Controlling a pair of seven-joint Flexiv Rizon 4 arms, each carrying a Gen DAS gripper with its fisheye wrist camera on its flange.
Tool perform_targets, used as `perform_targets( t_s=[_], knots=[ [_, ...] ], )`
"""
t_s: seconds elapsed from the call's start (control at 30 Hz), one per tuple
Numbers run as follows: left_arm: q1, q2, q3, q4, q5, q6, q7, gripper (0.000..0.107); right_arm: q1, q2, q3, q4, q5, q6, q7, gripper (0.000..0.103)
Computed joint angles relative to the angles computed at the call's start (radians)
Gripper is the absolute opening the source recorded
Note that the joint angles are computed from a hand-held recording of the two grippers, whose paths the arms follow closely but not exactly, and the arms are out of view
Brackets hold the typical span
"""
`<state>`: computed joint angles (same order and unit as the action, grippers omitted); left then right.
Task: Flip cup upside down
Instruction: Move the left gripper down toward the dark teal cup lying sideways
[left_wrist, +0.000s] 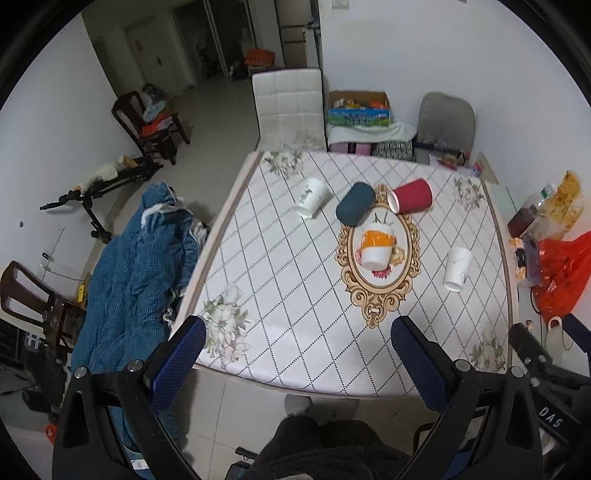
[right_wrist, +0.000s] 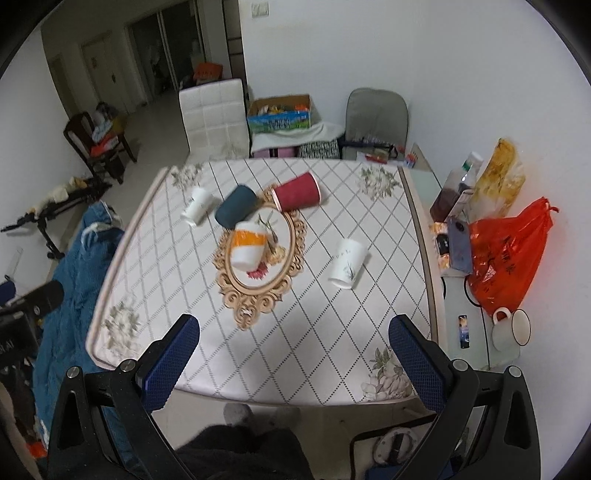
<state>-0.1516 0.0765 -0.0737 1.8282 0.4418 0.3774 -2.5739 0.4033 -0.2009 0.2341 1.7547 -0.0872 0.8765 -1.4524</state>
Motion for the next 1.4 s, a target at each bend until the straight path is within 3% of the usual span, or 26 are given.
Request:
perform_targets(
  t_s=[0.3,0.6,1.0,1.4],
  knots=[
    [0.017,-0.142,0.041,-0.034,-0.046,0.034,0.064,0.103,0.013,-0.138,-0.008,-0.051,0.003,-0.054,-0.005,0.103],
    [0.055,-0.318,0.105,-0.11,-0.117,0.118,0.23,0.103,0.044,-0.302,-0.032,-0.171,-0.039,-0.145,0.081,0.103],
    [0.107,-0.577,0.168,-0.315,-0.218,0.168,0.481,0.103,0.095,-0.535,-0.06,-0.435,-0.071,-0.313,0.162,0.103],
    [0.152,-0.85,0.188,-0.614,-0.317,0.083,0.663,0.103,0.143,-0.754,-0.083,-0.731,-0.072,-0.483,0.168,0.103]
  ],
)
